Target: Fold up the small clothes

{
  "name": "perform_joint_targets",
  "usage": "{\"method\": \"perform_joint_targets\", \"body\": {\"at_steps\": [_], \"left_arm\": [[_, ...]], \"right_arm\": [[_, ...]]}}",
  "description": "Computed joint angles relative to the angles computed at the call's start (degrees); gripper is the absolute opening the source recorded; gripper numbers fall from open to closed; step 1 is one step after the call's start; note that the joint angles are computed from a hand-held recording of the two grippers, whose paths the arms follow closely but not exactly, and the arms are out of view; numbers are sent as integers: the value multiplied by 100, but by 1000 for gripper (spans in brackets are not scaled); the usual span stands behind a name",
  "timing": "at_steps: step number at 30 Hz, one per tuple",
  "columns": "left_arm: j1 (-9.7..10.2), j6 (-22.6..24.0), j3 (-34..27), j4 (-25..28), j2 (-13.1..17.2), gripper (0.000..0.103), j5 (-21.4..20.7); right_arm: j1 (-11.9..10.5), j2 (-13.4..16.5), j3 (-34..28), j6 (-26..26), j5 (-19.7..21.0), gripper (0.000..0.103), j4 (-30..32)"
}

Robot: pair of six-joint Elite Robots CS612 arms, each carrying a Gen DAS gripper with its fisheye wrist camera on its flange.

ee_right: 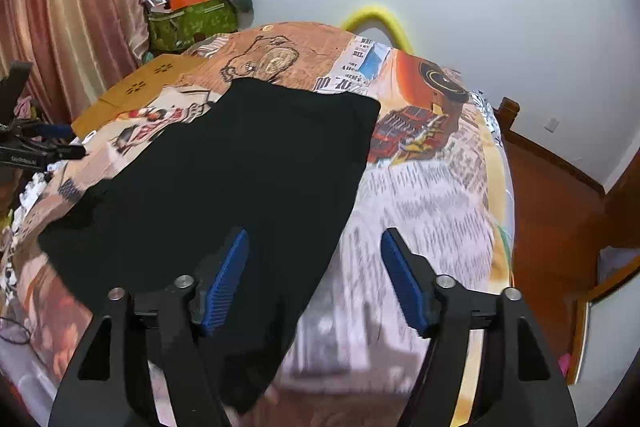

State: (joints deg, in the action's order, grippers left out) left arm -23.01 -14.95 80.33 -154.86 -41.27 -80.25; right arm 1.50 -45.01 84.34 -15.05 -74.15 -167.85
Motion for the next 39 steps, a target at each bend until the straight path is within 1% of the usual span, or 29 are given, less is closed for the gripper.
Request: {"method": "perform_joint_targets", "body": {"at_steps": [2, 4, 7, 9, 11, 14, 18, 20, 21, 22, 23, 24, 25, 26, 27, 28, 29, 30, 31, 32, 33, 37, 39], "left_arm": [[-8, -131, 156, 64, -54, 85, -101], [1, -279, 258, 113, -73, 85, -304], [8, -451, 367, 116, -86, 85, -611], [13, -498, 402, 99, -76, 85, -831], [21, -490, 405, 75, -47, 85, -1078], [24, -527, 353, 110, 23, 85, -1332], [122, -666, 250, -98, 166, 83, -1906], [142, -666, 183, -156, 237, 83, -2005], [137, -686, 165, -195, 259, 81, -2010], [129, -660, 147, -233, 278, 77, -2017], [119, -628, 136, -265, 290, 74, -2011], [110, -649, 126, -305, 302, 68, -2018], [103, -697, 112, -319, 311, 62, -2036], [90, -781, 102, -340, 316, 58, -2026], [93, -852, 92, -356, 323, 51, -2050], [94, -947, 78, -372, 332, 43, -2091], [87, -1017, 68, -362, 333, 36, -2097], [80, -1056, 64, -342, 330, 23, -2070], [76, -1090, 64, -326, 322, 18, -2091], [75, -1094, 65, -330, 318, 17, -2094], [49, -1058, 89, -318, 289, 15, -2009], [-45, -791, 233, -456, 155, 13, -1615], [-59, -703, 290, -606, 92, 13, -1518]], "right_arm": [[-6, -61, 173, 41, 46, 70, -66], [-9, -94, 297, 96, 84, 70, -63], [-43, -77, 372, 316, 301, 70, 166], [-45, -50, 408, 473, 360, 70, 319], [-41, 6, 395, 613, 422, 70, 492], [-37, 103, 332, 759, 617, 70, 767], [-32, 197, 247, 862, 881, 70, 1066], [-11, 197, 292, 904, 897, 70, 985], [3, 206, 290, 879, 891, 68, 967], [17, 208, 283, 836, 890, 63, 979], [21, 217, 272, 835, 942, 61, 979], [22, 221, 263, 853, 967, 57, 993], [22, 235, 250, 864, 1008, 48, 989], [13, 231, 266, 860, 1048, 42, 980], [12, 237, 265, 889, 1066, 32, 973], [12, 242, 255, 936, 1075, 24, 976], [13, 245, 249, 977, 1072, 21, 972], [13, 248, 255, 1017, 1049, 15, 923], [13, 241, 277, 1053, 1046, 13, 855], [14, 231, 309, 1054, 1034, 11, 783], [20, 211, 342, 1055, 1003, 8, 688], [-11, 142, 456, 1136, 1098, 7, 208], [-41, 119, 482, 1141, 1152, 7, 13]]}}
